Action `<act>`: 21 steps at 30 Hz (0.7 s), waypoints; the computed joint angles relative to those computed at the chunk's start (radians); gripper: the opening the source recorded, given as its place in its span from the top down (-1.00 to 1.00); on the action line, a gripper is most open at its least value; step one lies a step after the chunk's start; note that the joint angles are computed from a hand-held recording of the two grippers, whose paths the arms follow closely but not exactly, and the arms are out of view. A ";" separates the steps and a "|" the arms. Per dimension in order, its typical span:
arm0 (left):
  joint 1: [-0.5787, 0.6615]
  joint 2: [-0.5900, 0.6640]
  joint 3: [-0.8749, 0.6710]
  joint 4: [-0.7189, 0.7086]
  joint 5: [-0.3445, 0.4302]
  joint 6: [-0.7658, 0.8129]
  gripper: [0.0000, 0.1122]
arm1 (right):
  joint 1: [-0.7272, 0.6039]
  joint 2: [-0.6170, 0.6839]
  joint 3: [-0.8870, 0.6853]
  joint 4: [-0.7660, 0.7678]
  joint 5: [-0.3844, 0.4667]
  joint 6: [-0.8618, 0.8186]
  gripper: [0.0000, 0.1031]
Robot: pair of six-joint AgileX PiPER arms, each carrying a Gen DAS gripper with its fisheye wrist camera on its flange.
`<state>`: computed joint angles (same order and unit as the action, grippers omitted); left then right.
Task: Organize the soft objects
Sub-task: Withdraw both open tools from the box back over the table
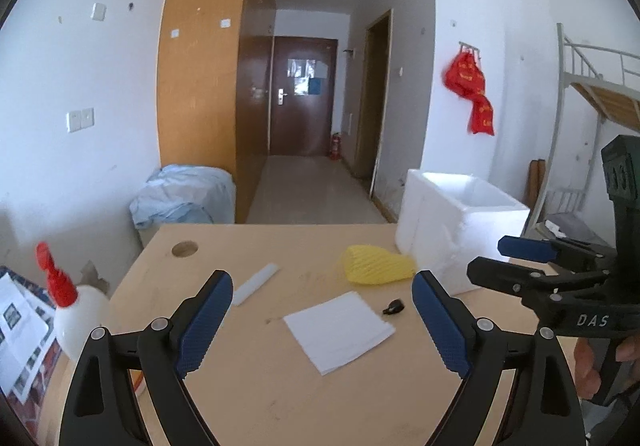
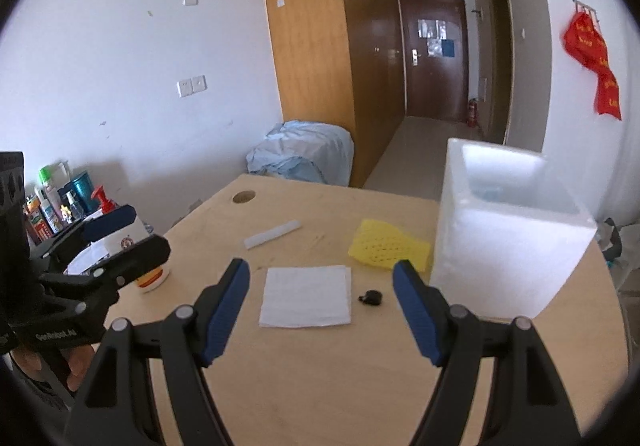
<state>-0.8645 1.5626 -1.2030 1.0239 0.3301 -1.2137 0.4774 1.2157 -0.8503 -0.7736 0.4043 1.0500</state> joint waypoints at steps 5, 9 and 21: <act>0.013 -0.007 0.057 0.090 -0.006 -0.104 -0.63 | 0.020 0.024 0.007 0.011 -0.003 0.023 -0.51; 0.022 -0.016 0.090 0.090 -0.030 -0.122 -0.63 | 0.078 0.007 0.032 -0.012 0.036 0.097 -0.51; 0.000 -0.179 0.257 0.197 -0.045 -0.215 -0.63 | 0.478 -0.071 0.060 -0.313 0.428 0.500 -0.51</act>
